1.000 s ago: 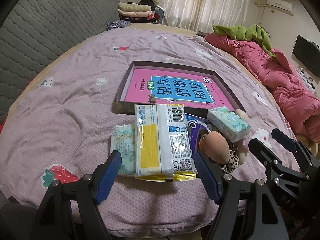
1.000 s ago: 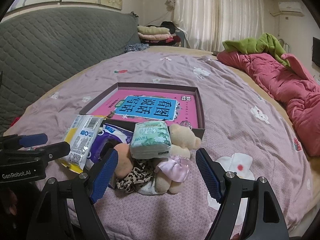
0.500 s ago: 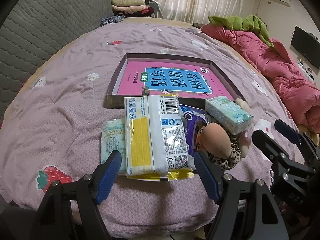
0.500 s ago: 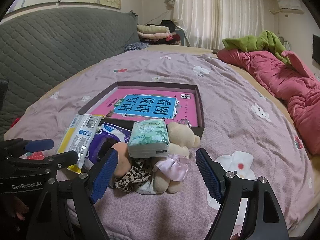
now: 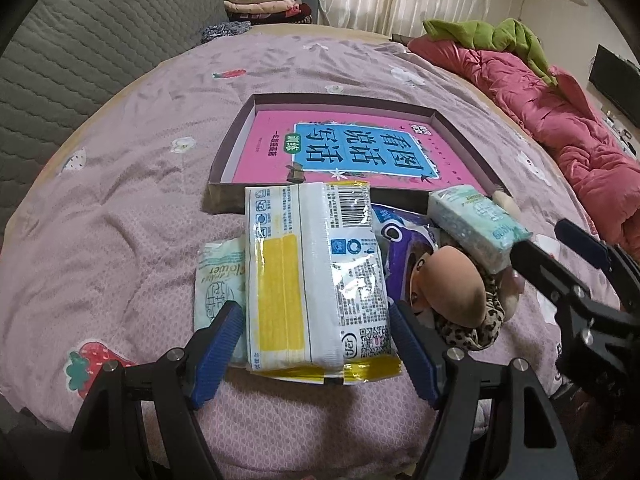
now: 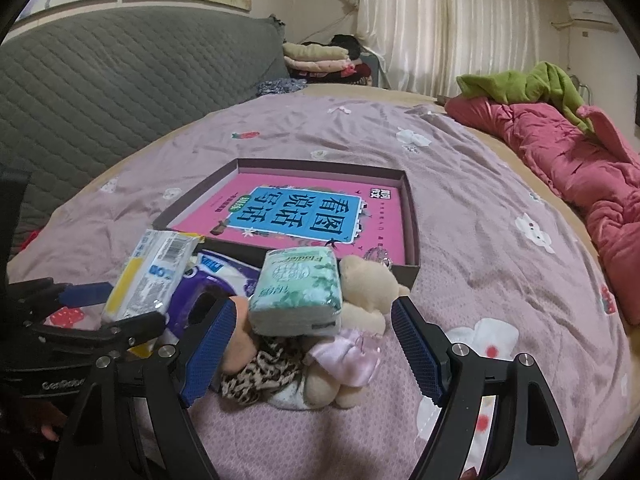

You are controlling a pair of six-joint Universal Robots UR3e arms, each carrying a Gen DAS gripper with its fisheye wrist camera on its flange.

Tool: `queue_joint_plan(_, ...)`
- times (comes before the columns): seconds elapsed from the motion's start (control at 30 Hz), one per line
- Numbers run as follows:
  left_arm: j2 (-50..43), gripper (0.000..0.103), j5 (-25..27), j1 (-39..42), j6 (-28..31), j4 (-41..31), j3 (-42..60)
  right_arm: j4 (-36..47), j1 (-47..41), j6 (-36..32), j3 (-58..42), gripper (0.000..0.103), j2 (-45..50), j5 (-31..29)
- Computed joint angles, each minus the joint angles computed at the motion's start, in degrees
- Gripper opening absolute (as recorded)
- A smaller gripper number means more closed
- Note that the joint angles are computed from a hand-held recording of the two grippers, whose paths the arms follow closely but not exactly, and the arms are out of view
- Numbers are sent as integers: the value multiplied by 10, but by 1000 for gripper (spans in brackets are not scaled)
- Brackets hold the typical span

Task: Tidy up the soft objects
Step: 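Close left gripper on yellow-white wipes pack while right gripper grasps green tissue pack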

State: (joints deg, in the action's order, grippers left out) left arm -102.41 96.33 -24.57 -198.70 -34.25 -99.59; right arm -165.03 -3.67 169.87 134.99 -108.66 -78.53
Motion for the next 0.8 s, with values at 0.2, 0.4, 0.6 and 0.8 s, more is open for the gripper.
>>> queue_joint_plan(0.2, -3, 75, -15, 10, -1, 4, 0, -29, 26, 4, -31, 81, 58, -21)
queue_joint_plan(0.4, 15, 75, -82, 51, -9, 23, -32, -30, 51, -1, -61, 81, 103, -37)
queue_joint_plan(0.6, 6, 75, -88, 56, -1, 15, -19, -26, 68, 1, -88, 81, 143, -54)
queue_joint_plan(0.8, -4, 75, -90, 60, 2, 4, -5, -18, 60, -6, -100, 76, 157, -46)
